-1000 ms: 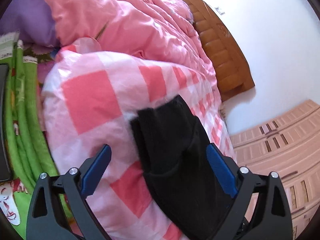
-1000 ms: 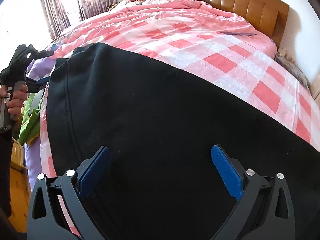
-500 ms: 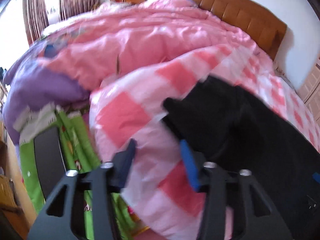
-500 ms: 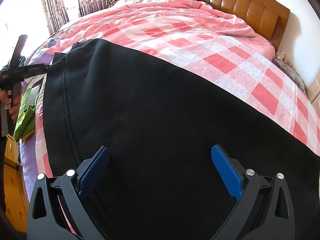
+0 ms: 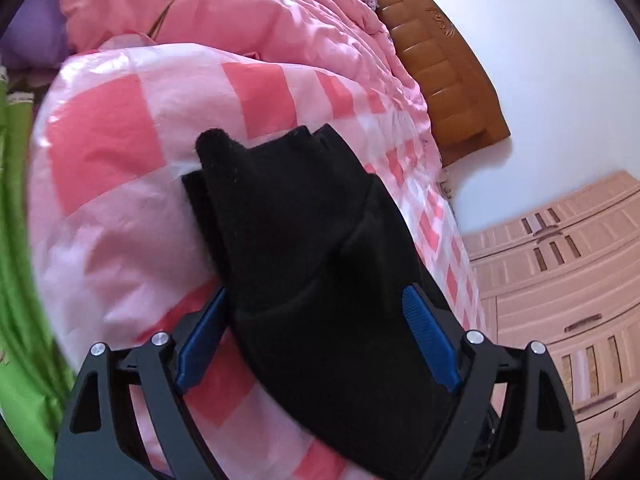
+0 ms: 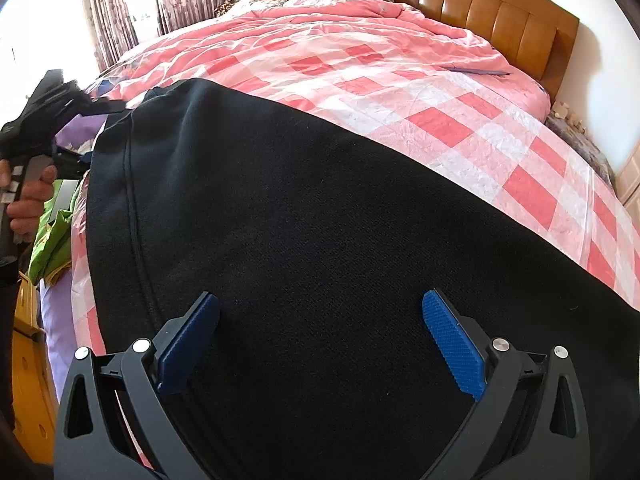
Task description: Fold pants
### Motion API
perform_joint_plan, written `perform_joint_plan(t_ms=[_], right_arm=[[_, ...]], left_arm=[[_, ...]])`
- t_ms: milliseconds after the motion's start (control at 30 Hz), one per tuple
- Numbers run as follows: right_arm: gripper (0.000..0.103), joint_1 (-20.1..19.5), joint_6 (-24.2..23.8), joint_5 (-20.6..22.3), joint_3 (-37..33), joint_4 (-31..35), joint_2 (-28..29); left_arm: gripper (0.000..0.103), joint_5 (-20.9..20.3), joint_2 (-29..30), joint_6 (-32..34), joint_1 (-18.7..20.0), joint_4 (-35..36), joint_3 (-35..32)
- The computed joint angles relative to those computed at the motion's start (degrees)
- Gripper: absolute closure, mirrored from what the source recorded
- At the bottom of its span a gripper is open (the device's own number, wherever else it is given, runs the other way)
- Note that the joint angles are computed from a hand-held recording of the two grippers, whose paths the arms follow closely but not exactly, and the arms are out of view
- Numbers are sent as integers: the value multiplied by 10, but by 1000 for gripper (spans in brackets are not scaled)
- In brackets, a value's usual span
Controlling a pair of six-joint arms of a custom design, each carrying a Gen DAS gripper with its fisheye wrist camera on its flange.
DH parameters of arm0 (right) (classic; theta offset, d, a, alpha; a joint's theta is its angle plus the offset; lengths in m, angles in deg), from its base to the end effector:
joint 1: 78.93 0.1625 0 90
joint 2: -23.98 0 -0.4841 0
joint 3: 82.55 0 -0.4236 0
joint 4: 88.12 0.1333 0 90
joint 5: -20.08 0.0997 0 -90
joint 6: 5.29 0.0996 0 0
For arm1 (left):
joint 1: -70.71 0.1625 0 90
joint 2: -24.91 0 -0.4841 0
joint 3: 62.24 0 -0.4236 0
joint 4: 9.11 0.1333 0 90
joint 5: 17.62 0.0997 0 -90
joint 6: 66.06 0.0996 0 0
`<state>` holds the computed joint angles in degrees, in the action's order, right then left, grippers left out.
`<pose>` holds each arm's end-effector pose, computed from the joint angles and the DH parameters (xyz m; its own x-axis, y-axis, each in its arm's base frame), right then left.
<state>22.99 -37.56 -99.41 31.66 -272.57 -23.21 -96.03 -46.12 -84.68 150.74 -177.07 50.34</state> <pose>0.2111 -0.5920 0.0966 -0.6618 -0.4281 0.6154 -0.6347 0.7568 -0.1562 0.0449 -0.6298 0.3200 -0.9784 -0.2037 0.0363 -0.1826 0.7678 -0.6141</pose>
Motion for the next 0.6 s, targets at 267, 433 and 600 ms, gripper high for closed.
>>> perform_joint_plan(t_ms=[267,433,600], right_arm=[[4,0,1,2,1,1,-1],[4,-3,6,13,3,4,-5],[4,-7,13,22,1,14,-9]], left_arm=[[12,-34,29,5,17,-67,-13],[58,39,36,59,-4,-69,-7],[77,79,23,93,-20,-101,12]])
